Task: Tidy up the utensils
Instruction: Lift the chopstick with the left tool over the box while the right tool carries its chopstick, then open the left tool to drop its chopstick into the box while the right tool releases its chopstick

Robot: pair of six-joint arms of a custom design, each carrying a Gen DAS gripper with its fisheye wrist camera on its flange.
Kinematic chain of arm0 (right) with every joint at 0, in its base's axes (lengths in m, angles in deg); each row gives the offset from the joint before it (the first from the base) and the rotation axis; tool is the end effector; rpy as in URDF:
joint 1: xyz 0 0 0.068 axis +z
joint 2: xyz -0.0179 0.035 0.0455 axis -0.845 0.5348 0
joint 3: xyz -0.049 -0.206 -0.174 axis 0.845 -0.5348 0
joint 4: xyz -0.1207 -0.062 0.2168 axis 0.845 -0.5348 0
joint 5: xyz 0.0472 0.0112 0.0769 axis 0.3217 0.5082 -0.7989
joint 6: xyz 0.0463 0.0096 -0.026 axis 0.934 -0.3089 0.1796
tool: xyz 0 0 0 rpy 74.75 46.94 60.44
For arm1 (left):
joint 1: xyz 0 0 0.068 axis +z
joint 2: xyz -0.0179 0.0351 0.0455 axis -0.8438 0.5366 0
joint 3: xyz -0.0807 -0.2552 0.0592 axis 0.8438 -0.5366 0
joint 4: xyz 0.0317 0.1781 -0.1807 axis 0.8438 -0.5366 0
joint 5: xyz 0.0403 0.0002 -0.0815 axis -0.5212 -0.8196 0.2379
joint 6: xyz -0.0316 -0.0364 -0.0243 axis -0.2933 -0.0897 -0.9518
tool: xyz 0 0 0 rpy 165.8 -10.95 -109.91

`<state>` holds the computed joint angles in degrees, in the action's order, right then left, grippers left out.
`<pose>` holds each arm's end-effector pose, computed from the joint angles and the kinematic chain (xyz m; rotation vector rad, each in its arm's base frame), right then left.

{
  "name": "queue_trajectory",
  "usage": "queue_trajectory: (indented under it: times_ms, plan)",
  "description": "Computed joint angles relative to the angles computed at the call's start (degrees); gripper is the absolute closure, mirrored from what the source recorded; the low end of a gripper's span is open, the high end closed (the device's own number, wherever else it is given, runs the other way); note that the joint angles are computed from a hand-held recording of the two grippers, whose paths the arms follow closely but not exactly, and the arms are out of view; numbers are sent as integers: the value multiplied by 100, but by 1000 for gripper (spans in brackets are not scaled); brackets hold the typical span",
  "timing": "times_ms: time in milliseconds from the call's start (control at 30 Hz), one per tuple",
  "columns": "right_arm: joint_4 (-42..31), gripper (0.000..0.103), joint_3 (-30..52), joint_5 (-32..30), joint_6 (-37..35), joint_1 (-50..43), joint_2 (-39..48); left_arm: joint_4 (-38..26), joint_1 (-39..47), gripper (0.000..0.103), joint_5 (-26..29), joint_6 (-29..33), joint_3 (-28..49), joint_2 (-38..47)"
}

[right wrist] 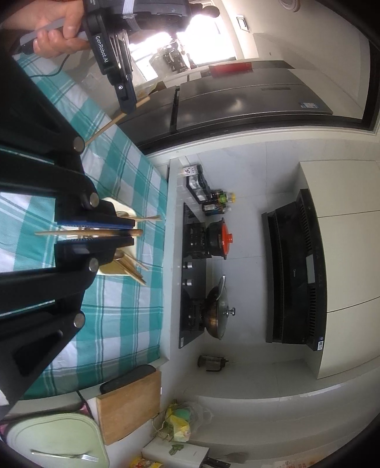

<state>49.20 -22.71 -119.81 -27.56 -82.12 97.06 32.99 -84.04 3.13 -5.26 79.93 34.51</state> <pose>0.1929 -0.0590 0.2732 -0.3961 1.9351 0.3738 0.1682 -0.0780 0.2544 0.0594 2.0243 -0.3457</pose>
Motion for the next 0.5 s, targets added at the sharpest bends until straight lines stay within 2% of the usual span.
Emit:
queue_trajectory:
  times_ms: [200, 500]
  plan:
    - [388, 98, 715, 274, 592, 374, 419, 366, 219, 99, -87, 330, 738, 733]
    - [1249, 98, 1636, 1276, 1103, 1416, 1833, 1004, 409, 99, -214, 624, 1899, 2804]
